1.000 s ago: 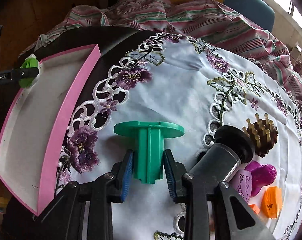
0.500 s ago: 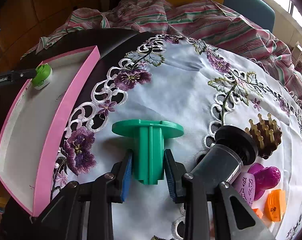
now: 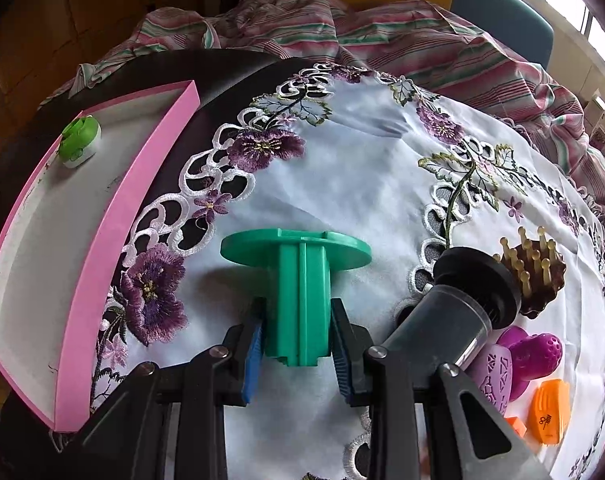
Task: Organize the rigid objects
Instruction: 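Carry the teal spool into the tray and release it with the right tool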
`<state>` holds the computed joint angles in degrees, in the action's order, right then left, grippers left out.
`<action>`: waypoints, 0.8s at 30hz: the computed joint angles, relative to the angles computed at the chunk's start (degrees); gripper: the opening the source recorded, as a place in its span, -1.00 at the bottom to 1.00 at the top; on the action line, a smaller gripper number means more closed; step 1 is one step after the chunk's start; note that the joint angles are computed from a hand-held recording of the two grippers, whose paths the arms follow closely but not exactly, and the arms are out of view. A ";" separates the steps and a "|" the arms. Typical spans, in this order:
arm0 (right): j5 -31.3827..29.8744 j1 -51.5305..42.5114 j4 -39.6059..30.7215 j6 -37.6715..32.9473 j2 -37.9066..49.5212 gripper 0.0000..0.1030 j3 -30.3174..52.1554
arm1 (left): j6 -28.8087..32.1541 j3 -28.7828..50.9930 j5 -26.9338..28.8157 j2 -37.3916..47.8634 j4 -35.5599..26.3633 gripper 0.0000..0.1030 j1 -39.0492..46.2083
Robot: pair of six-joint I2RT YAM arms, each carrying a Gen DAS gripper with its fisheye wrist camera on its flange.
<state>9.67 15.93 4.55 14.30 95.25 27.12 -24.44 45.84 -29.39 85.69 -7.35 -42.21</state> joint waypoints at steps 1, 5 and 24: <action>0.18 0.09 0.07 -0.03 -0.04 -0.43 -0.08 | -0.01 -0.53 -1.20 -1.23 -0.38 0.54 -0.56; 1.12 0.67 0.66 -0.02 0.20 -0.43 -0.25 | -0.59 -2.21 -4.61 -5.44 -2.33 0.55 -2.48; 2.26 1.15 2.90 0.55 1.58 -0.43 -0.46 | -2.27 -8.04 -8.86 -13.90 -6.36 0.57 -5.30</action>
